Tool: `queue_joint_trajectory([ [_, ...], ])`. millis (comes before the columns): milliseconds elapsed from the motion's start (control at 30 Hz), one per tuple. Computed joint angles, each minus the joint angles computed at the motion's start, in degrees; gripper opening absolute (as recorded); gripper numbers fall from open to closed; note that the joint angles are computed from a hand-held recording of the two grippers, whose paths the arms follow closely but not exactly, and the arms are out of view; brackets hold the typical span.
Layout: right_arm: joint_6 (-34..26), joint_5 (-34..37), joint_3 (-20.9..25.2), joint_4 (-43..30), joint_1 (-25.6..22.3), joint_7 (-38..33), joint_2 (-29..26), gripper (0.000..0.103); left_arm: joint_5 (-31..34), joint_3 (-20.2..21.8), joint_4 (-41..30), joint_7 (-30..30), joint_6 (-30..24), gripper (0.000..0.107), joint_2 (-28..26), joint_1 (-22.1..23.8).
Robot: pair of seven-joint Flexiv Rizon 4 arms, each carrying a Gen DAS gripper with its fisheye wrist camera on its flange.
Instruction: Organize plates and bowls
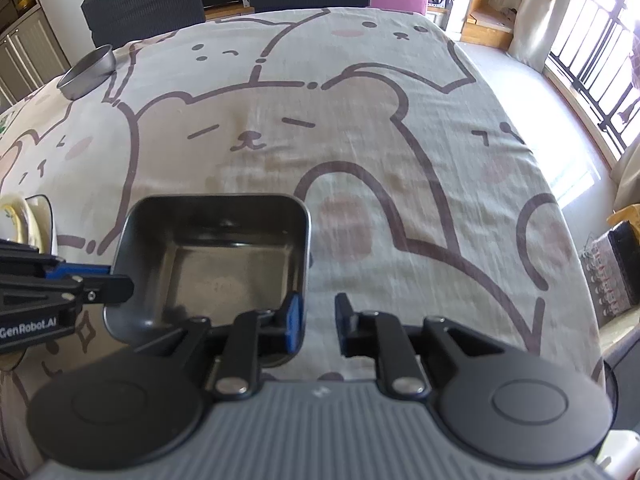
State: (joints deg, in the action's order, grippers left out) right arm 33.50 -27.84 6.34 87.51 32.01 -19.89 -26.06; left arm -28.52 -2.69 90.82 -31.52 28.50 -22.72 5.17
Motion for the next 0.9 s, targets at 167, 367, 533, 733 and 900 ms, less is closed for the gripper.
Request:
queue_joint_trajectory([
  [167, 0.4, 0.0, -0.2, 0.3, -0.1, 0.9, 0.0, 0.023, 0.0, 0.0, 0.1, 0.4, -0.7, 0.013, 0.2, 0.1],
  [367, 0.4, -0.1, -0.3, 0.3, -0.2, 1.4, 0.0, 0.023, 0.1, 0.0, -0.2, 0.5, -1.7, 0.014, 0.1, 0.2],
  [533, 0.4, -0.3, -0.3, 0.5, -0.3, 2.0, 0.1, 0.024, 0.0, 0.0, -0.2, 0.7, -2.0, 0.014, 0.1, 0.2],
  [733, 0.1, -0.8, -0.5, 0.3, -0.1, 2.4, 0.0, 0.024, -0.1, 0.0, -0.4, 0.8, -2.6, 0.015, 0.0, 0.2],
  [900, -0.3, -1.2, -0.6, 0.2, 0.0, 2.9, -0.1, 0.024, -0.4, -0.1, -0.4, 0.6, -2.5, 0.016, -0.1, 0.1],
])
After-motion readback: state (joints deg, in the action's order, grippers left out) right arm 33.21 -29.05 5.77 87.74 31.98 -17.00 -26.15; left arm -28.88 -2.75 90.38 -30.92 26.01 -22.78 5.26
